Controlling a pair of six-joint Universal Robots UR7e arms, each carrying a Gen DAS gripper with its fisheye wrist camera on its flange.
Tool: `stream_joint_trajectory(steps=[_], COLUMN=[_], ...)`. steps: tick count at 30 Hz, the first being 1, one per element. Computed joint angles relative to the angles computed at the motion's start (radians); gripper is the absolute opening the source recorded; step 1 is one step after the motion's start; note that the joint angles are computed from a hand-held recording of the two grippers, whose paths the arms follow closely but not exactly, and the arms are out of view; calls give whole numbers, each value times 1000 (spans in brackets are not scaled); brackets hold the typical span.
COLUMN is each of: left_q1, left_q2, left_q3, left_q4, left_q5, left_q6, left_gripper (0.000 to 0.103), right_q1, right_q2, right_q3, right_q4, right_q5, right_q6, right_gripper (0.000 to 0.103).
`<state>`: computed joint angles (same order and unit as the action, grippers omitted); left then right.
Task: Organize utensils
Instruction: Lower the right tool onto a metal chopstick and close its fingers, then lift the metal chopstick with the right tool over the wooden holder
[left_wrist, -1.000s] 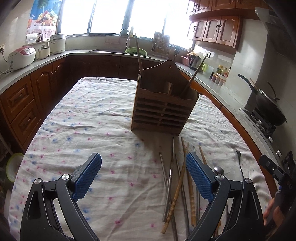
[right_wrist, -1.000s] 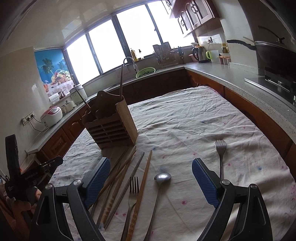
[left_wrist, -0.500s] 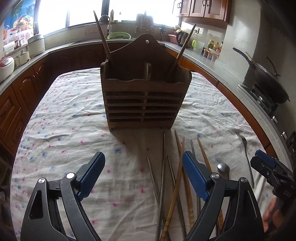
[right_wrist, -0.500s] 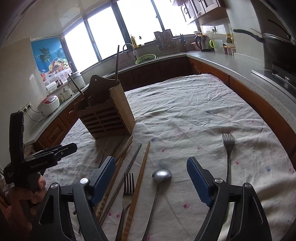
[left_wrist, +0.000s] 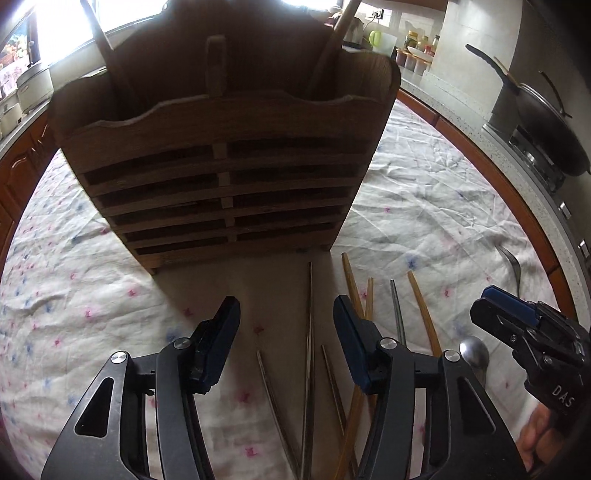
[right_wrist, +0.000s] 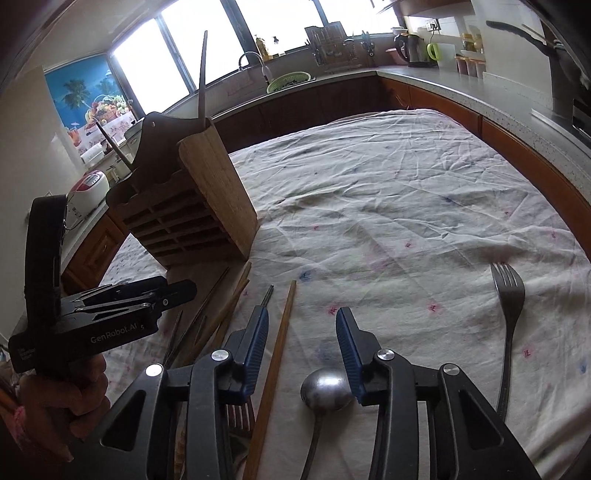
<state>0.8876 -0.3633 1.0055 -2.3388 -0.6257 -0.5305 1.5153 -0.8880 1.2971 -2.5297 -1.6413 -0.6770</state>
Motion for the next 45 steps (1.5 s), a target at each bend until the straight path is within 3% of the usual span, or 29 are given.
stream_joint_trajectory(steps=[5,10,14,19,22,26,30,39,45], left_q1=[17,18,25,24,19,13,-7,-90,-146], left_q2=[33,13,-22,-1,14,-1,-61,-242,-307], left_q3=[-63,-22,21,-19,-34,-8,106,409,491], left_q4=[61,35,10,53,62,43,-99,-410,-469], left_q5=[3,24,-16,7,27,23,18,7,45], left_q6=[11,48,48,53,66,56,70,63,46], left_gripper=[43,16,13,13,7,4,4,4,4], right_q1=[11,26,39,56,60,49,39,48,54], right_q2=[40,82,113,135,139,135,93,-37,-98], right_q3=[-46,-83,-103,-116,-104,-132,-114,-17,36], right_q4=[33,56,36,18,-27,37,84,65,29], right_q5=[-27,-72,-117,-159,-186,-147,-59,101,166], right_q6=[-11,-45,-81,-126,-158,-99,-39,-22,-26], right_gripper=[32,26,22,22,11,6,5,4,4])
